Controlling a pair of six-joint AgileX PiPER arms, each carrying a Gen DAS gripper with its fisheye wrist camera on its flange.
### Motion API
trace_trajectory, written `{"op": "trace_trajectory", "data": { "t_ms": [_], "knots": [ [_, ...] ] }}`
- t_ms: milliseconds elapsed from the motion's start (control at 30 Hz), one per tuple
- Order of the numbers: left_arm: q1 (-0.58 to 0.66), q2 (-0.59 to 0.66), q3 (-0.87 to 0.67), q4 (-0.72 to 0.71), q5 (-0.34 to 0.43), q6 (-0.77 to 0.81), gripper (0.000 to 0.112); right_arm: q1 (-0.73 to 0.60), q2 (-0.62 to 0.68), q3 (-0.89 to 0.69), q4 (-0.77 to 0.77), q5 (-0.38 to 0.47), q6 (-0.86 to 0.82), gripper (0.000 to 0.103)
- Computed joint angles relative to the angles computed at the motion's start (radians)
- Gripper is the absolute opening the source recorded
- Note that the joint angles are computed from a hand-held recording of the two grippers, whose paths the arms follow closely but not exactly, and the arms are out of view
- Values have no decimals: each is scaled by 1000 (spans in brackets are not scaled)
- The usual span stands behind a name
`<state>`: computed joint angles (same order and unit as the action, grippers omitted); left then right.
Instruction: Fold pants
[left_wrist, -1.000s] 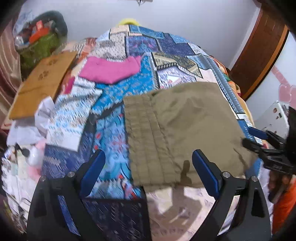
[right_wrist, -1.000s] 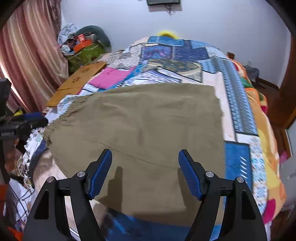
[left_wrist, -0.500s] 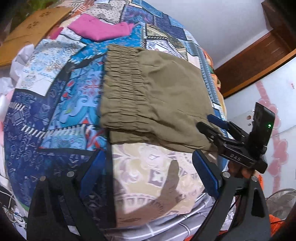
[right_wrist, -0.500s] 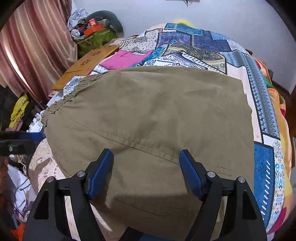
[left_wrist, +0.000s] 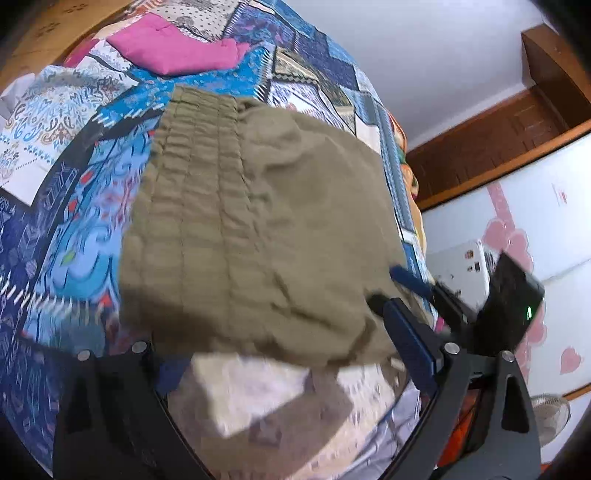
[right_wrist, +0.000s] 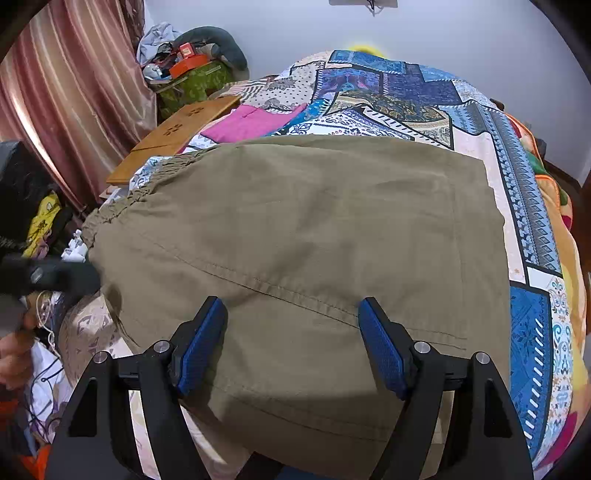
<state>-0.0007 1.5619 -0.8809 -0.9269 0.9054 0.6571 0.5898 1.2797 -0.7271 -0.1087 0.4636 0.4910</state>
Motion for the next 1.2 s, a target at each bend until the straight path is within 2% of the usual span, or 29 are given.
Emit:
{"op": "trace_trajectory", "data": {
  "t_ms": [67,100,133,200,300,400,467,533,733,833,900,967,1000,1067,1133,1200],
  "knots": [
    [-9,22,-26,4,-19,-30,96,-1,-3,7,8,-10,-10,74],
    [-22,22,-34,20,-41,-53,90,-3,-7,11,12,-13,-15,74],
    [-46,15,-39,60,-82,-95,77,-5,-8,14,15,-16,-19,74],
    [-109,-10,-43,208,-170,-213,60,-12,-13,21,32,-24,-34,74],
    [-146,-36,-33,294,-225,-263,46,-10,-15,19,26,-21,-24,74],
    [-184,-74,-20,426,-305,-358,40,-13,-26,14,36,1,-15,73],
    [-216,-102,-8,591,-365,-486,39,-29,-48,18,80,14,-42,72],
    [-230,-124,-1,727,-389,-583,39,-32,-75,30,78,25,-32,72],
    [-196,-185,25,1063,-424,-761,39,-9,-164,92,-35,70,100,71],
    [-159,-199,14,1050,-417,-720,39,-53,-231,135,23,82,38,72],
    [-192,-216,14,1143,-420,-801,38,-98,-261,151,103,82,-35,72],
    [-254,-231,8,1267,-412,-927,35,-95,-260,156,81,84,-12,72],
    [-285,-242,-2,1313,-406,-967,34,-109,-256,169,118,65,-48,72],
    [-319,-255,-28,1301,-401,-965,32,-152,-250,185,223,40,-140,72],
    [-328,-273,-70,1168,-392,-843,28,-207,-252,206,361,22,-271,72],
    [-332,-276,-119,1016,-371,-707,26,-207,-259,218,370,12,-272,72]
  ]
}}
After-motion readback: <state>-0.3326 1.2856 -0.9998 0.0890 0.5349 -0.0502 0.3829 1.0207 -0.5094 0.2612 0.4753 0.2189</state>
